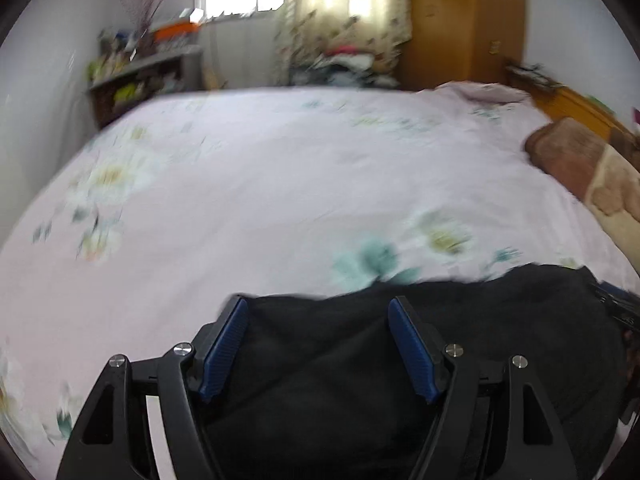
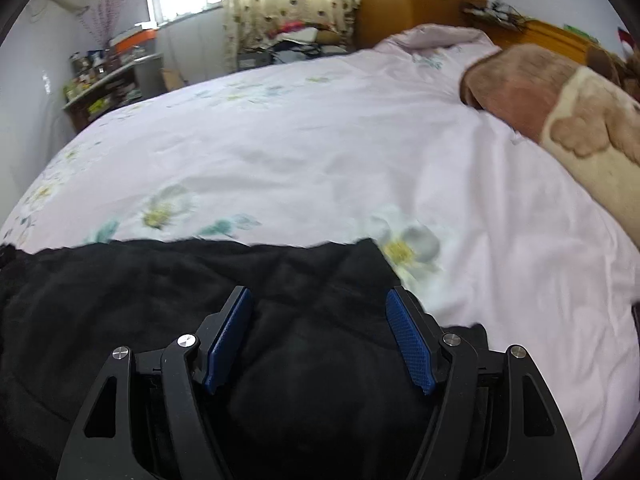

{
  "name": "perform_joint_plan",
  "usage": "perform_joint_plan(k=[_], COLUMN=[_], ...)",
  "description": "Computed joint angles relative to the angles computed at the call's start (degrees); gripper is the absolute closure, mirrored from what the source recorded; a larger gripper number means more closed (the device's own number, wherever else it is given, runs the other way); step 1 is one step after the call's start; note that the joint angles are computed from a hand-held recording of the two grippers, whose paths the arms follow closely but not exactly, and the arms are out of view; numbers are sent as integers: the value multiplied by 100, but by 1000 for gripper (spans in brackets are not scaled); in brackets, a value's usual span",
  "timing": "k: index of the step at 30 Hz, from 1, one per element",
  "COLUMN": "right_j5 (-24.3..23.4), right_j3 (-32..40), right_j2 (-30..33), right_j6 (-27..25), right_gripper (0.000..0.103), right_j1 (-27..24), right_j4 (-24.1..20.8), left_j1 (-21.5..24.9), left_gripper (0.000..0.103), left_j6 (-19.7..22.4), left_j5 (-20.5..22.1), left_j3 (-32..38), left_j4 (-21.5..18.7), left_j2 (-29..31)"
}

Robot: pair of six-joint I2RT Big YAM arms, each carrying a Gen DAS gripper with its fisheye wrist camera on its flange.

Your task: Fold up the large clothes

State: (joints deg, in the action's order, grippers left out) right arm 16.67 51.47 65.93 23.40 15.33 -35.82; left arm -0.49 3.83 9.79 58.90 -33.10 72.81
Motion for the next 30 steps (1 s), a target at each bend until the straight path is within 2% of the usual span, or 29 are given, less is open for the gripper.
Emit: perform_joint_plan(k=[1,3,5,7,10,16,19,22,24,25,27,30], right_j5=[-85,1,163,28,-244,-99,-100,7,-85,-63,80,261], right_j3=[-114,-244,-276,-358,-494,-588,-587,-496,-375,-216,96,184], right_j2=[1,-25,63,76,67,120,175,215,222,244,211,-334], right_j6=[31,49,13,67,132,175,186,161,175,180,192,162], right_gripper=[34,34,34,33,33,33,33,33,33,33,33,33], right_j1=[-63,-15,61,-26,-166,-109,-112,-74,-117,-106,-8,256], right_j4=[131,356,487,635,847,1065,1099,949,713,406,-202,-436], left_j1=[171,314,241,127,87,87,84,94,72,62,92,272], left_gripper=[27,25,25,24,24,23,23,23,23,24,25,25], left_j6=[-128,-387,-526,-558,-581,-611,-627,-622,-570,-532,-472,-407], left_j5=[303,603,544,440,440,397,397,397,317,234,184,439], left_j3=[-11,-194,-297,-324,-319,-484,-443,-317,-68,49,98,41], left_j4=[-44,267,518,683,760,986,939,726,300,70,-115,-184], left_j2=[137,239,341,436,550,503,562,602,643,609,367,-178])
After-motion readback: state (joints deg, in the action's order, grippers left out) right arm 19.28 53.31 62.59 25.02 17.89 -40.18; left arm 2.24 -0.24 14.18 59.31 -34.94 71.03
